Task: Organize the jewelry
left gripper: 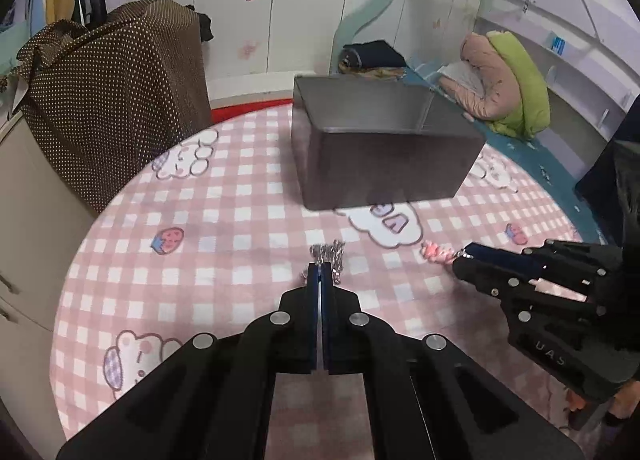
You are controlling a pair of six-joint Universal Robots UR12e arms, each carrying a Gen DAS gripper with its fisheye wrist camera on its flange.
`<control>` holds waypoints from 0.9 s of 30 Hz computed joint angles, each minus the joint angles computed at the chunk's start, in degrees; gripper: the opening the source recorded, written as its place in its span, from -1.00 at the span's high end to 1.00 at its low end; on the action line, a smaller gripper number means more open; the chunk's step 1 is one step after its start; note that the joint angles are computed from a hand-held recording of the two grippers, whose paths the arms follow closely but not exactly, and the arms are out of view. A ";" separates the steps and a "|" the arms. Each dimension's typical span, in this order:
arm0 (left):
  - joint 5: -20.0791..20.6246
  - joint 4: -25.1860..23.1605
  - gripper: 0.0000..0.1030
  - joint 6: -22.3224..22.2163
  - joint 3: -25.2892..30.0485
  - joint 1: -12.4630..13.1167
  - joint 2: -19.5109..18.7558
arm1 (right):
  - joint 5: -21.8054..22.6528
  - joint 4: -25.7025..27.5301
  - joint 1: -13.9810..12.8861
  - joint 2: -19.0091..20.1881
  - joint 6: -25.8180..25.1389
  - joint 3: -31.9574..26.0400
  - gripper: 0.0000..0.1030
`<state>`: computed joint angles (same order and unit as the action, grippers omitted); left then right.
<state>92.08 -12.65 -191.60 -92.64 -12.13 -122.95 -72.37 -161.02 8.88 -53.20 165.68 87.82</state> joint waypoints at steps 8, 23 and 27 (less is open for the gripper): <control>-4.06 3.13 1.00 0.21 0.14 0.61 1.34 | 4.74 -2.60 -1.13 -1.94 2.49 0.80 0.75; -7.98 2.56 0.98 5.46 4.56 0.60 2.44 | 8.67 -5.74 -2.64 -2.49 7.29 -2.06 0.75; -4.51 -2.39 0.45 6.67 4.30 -0.16 1.18 | 9.06 -5.43 -2.72 -2.33 7.23 -1.92 0.75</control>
